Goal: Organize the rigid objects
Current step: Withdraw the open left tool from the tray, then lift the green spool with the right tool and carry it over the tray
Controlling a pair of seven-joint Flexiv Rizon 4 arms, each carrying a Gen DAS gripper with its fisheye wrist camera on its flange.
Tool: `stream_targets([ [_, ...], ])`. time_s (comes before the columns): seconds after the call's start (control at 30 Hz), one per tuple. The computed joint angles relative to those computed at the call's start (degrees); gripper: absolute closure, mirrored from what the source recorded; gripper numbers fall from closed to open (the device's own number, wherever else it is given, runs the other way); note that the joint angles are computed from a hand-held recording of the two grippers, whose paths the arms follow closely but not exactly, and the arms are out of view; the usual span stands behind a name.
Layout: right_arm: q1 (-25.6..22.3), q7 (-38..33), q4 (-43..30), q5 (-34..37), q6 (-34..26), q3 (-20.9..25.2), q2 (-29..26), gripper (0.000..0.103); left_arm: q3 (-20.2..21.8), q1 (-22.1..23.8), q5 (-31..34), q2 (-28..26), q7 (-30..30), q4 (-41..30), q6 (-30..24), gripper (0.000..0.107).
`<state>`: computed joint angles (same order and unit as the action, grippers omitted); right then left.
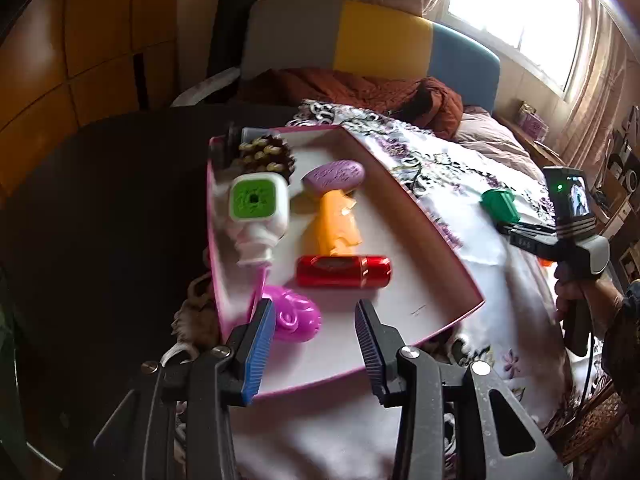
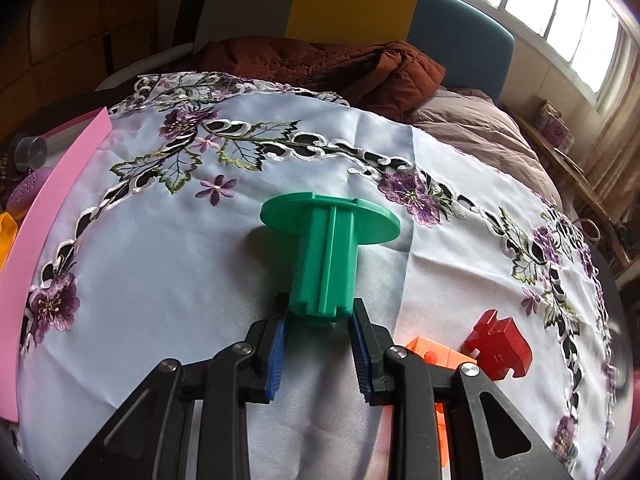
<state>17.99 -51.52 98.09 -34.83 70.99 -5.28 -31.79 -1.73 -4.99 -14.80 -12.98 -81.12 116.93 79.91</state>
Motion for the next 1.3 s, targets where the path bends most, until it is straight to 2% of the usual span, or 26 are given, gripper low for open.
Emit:
stream_targets([
  [0.17, 2.5, 4.0, 0.89, -4.09, -1.02, -2.91, 0.5, 0.074, 0.79, 0.51, -0.79, 0.26, -2.75, 1.03, 1.27, 0.066],
  [0.37, 1.01, 2.99, -1.49, -1.82, -7.55, 0.62, 0.78, 0.074, -0.75, 1.62, -2.16, 0.52, -0.81, 2.09, 3.47, 0.065],
  [0.5, 2.13, 5.83, -0.16, -5.17, -7.37, -0.77, 1.26, 0.074, -1.0, 1.46, -2.62, 0.64, 0.05, 2.38, 4.12, 0.065],
  [0.63, 1.49, 6.45, -1.11, -4.17, -9.68, 0.74, 1.63, 0.074, -0.01, 0.55, -1.37, 1.4, -0.82, 2.41, 6.01, 0.065],
  [0.7, 1.39, 8.22, -0.04, -4.52, -7.59, 0.81, 2.75, 0.074, 2.49, -1.07, 2.05, 1.34, -3.61, 1.52, 5.69, 0.065],
  [0.83, 1.08, 7.32, 1.17, -3.82, -3.58, 2.71, 4.42, 0.075, 2.34, -0.55, 2.92, 1.18, -4.52, 1.18, 4.45, 0.065],
  [0.93, 0.97, 4.74, 1.14, -1.5, -1.64, 4.99, 4.81, 0.082, 1.74, 0.16, 2.6, 0.9, -4.6, 1.25, 3.86, 0.065],
  [1.0, 1.6, 3.73, 1.12, -0.37, -0.59, 5.63, 4.97, 0.082, 1.45, 0.41, 2.15, 0.9, -4.66, 1.57, 3.93, 0.065],
  [1.13, 4.88, 3.21, 1.28, -3.41, -1.48, 3.6, 4.99, 0.082, 2.13, 0.27, 2.87, 0.51, -5.67, 1.46, 3.28, 0.065],
  [1.3, 3.04, 2.79, 1.37, 0.64, -1.56, 5.01, 5.09, 0.082, 2.04, 0.7, 2.73, 0.96, -6.0, 1.83, 3.81, 0.065],
])
